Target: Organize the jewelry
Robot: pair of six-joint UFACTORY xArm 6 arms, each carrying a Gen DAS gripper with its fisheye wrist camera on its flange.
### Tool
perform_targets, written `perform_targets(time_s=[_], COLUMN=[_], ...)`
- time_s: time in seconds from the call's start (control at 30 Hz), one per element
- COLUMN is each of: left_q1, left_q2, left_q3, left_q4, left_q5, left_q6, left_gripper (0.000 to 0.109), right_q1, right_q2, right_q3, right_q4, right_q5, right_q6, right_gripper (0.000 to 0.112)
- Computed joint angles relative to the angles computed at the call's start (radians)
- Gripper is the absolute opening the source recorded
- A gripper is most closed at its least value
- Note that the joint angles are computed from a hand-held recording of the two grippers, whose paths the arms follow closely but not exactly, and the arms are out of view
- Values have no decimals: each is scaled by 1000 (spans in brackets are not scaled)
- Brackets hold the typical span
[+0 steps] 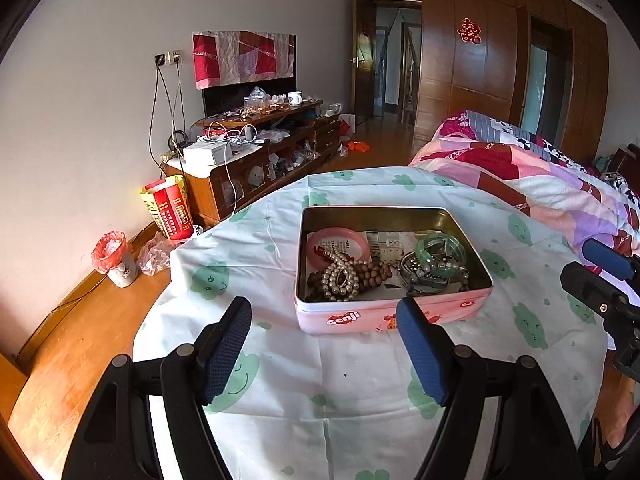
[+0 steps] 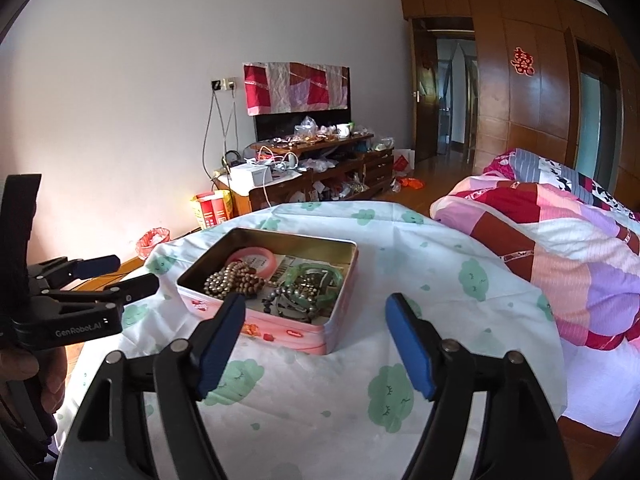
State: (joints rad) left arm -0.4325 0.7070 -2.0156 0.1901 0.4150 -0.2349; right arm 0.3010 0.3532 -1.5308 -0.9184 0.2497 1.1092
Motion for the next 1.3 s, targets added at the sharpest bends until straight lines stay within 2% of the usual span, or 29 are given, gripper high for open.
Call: perform_targets(time_s=[0.6, 1.3], left_q1=[-3, -2], left_q2=[-49, -41], left_q3=[53, 40], left_q4=[43, 53], left_q5=[-16, -1], left_q6=[-45, -58], left_gripper=[75, 75], right_q1=[1, 0], right_q2=[-18, -21], right_q3=[19, 28], right_q4=[-69, -43], right_q5=[-25, -29], right_q6=[65, 58], right_gripper=[79, 80])
